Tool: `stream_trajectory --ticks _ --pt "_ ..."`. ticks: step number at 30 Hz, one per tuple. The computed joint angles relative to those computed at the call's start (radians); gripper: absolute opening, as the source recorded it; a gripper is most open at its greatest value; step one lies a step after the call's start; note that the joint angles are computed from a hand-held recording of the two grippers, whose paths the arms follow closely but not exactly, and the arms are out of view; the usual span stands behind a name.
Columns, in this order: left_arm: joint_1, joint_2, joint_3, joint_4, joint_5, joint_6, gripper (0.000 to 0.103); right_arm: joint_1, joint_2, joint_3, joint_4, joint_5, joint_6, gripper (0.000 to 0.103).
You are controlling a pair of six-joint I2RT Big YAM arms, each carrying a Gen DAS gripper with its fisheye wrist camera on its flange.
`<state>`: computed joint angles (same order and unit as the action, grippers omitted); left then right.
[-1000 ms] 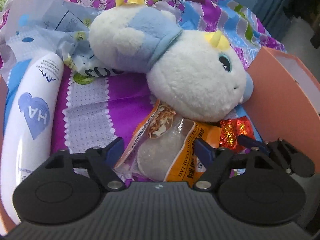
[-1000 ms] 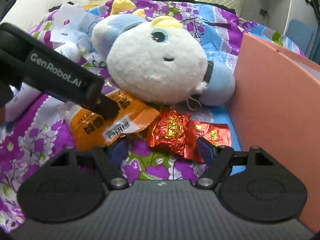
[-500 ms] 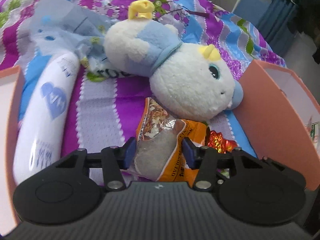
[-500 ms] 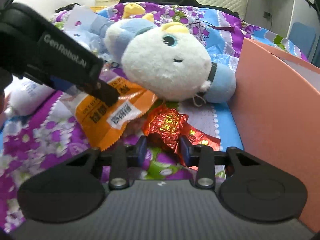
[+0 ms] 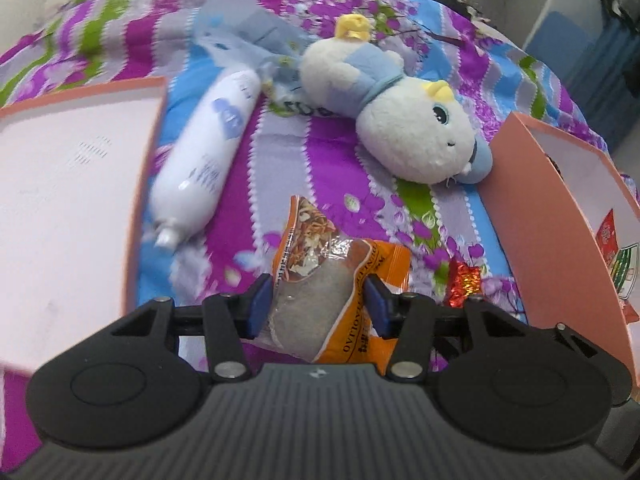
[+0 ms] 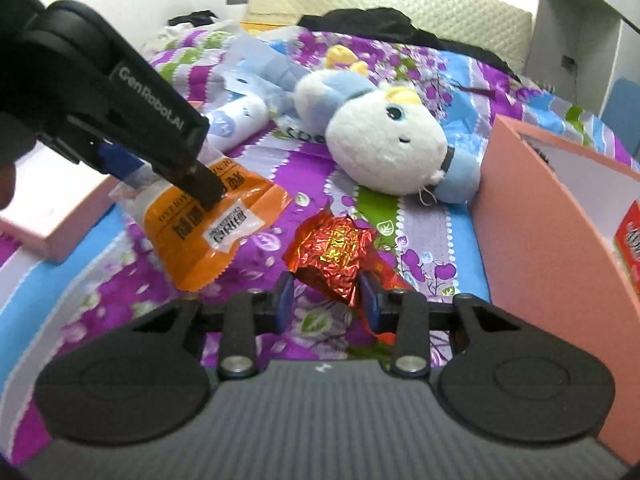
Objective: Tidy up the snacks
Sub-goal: 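Lift orange bag in left tool while right tool carries red foil candies over the box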
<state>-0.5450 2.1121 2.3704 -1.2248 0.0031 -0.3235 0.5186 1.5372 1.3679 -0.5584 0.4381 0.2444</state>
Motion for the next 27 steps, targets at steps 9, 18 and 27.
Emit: stream_trajectory --ticks 9,18,27 --pt "-0.034 -0.268 -0.411 0.096 -0.036 -0.125 0.056 0.074 -0.137 -0.087 -0.085 0.012 -0.044 0.039" --pt "-0.074 -0.44 -0.667 0.143 -0.101 -0.196 0.056 0.149 -0.215 -0.147 -0.186 0.049 -0.068 0.039" --pt "-0.074 -0.527 -0.805 0.224 -0.1 -0.234 0.059 0.189 -0.221 -0.188 -0.213 -0.002 0.016 0.041"
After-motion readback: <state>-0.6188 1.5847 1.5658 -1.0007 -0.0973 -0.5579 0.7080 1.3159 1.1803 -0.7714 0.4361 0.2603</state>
